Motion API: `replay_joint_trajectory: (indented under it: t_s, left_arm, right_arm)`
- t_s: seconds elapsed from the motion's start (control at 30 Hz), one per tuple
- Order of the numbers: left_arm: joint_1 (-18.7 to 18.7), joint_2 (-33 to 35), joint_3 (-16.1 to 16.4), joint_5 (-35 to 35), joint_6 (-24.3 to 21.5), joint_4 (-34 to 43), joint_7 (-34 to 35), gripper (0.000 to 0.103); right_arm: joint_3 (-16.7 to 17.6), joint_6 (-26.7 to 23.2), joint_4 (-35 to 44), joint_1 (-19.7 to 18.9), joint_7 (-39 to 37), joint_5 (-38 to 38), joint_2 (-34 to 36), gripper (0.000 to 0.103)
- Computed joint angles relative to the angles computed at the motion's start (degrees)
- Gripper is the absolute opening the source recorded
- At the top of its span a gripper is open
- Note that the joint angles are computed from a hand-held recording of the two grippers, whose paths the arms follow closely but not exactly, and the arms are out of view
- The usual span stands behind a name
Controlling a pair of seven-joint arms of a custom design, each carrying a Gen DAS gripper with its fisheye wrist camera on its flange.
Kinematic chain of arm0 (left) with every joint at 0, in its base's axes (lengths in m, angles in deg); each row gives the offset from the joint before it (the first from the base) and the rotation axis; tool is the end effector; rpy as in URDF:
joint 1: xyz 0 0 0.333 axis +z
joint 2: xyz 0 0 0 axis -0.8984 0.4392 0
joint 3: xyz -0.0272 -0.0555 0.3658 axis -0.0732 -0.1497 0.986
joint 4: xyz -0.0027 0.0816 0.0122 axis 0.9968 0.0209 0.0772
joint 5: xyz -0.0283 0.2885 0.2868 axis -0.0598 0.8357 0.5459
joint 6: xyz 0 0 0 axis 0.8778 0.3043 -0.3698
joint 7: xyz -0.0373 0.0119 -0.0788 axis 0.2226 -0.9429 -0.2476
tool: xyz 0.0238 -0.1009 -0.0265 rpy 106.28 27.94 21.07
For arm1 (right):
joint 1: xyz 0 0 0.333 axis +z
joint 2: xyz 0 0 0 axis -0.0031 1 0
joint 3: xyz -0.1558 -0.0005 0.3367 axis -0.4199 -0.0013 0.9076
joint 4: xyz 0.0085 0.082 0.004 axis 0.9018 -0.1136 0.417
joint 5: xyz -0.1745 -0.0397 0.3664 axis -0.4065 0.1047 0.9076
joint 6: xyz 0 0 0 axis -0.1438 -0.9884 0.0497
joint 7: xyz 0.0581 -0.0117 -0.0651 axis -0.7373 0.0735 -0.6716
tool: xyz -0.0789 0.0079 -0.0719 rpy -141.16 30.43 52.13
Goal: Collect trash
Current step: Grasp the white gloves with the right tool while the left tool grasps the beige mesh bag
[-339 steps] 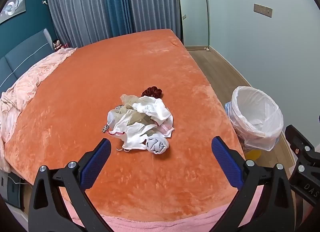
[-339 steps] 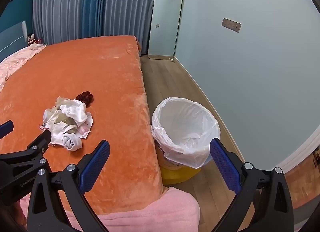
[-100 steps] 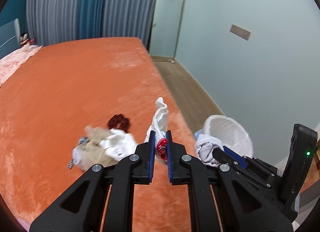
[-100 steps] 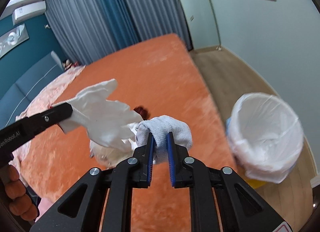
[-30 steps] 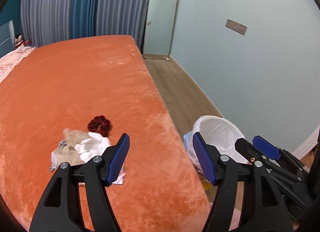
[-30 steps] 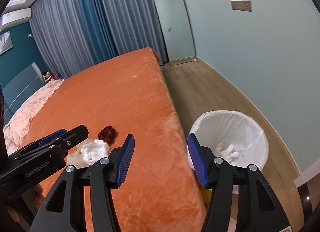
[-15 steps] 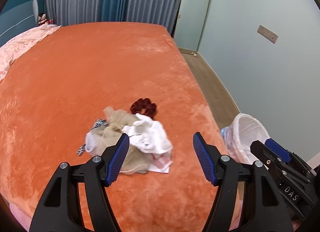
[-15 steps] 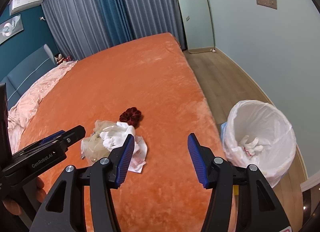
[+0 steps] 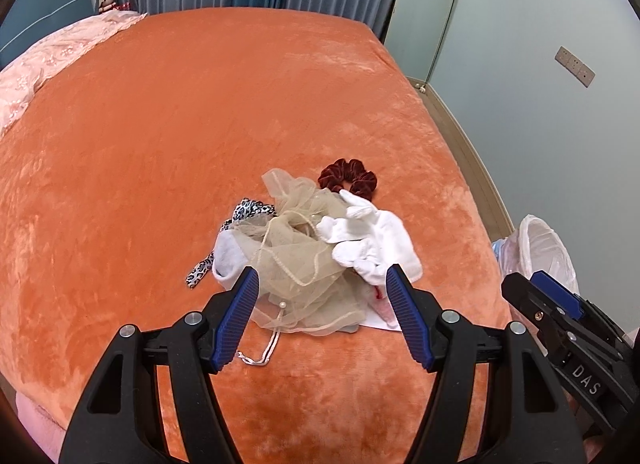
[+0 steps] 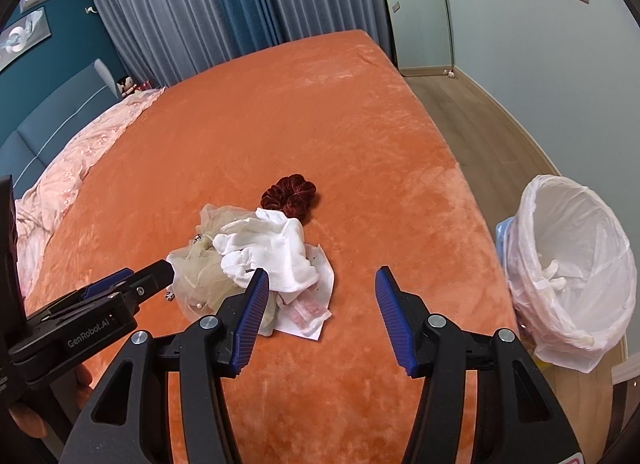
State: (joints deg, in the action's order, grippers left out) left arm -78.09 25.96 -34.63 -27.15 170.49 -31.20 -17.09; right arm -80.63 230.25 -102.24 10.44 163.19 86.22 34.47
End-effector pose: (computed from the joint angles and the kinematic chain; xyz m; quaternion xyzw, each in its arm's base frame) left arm 0.6729 -0.2505 0.5554 -0.6719 0.6683 -0.2896 0.1345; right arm 0.6528 0.1549 0.5444 -0.6257 0.7015 -0.1707 0.2953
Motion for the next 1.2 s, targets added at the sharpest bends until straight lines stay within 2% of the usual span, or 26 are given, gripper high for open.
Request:
replay_joint_trajectory:
  t_s: [0.57,0.67,0.77,0.83,0.9,1.1,1.2]
  left_arm:
    - [1.7,5.9,-0.2,-5.7,-2.9,4.0,3.8,0.063]
    - [1.9,6.4,0.0,-6.0,-3.1,4.3,4.0,0.063]
    - [2.0,6.9,0.1,-6.4,-3.3,4.7,4.2,0.063]
    - [2.1,7.1,0.1,-6.7,-3.3,4.7,4.5,0.062]
    - [2.1,7.2,0.1,-6.8,-3.1,4.6,4.7,0.061]
    - [2.2,7.1,-0.4,-7.7,-2.2,4.3,5.8,0.058]
    - [1.8,7.6,-0.6,-7.8,-2.2,4.9,6.4,0.058]
  right_arm:
    - [1.7,-6.1,13.9,-0.3,-3.2,2.2,13.9,0.054]
    - [1.9,-7.2,15.7,-0.3,-3.3,2.7,15.7,0.051]
    - [3.1,-8.2,17.0,-1.3,-4.3,4.9,17.3,0.039]
    - [3.9,-8.9,17.4,-2.0,-5.5,6.7,18.0,0.016]
    - [5.1,-8.7,16.7,-3.1,-7.4,9.1,17.7,0.006]
    - [3.3,-3.2,11.0,-2.2,-6.4,8.9,13.3,0.006]
    - [3.5,-0.6,7.8,-3.2,-5.4,10.6,10.6,0.006]
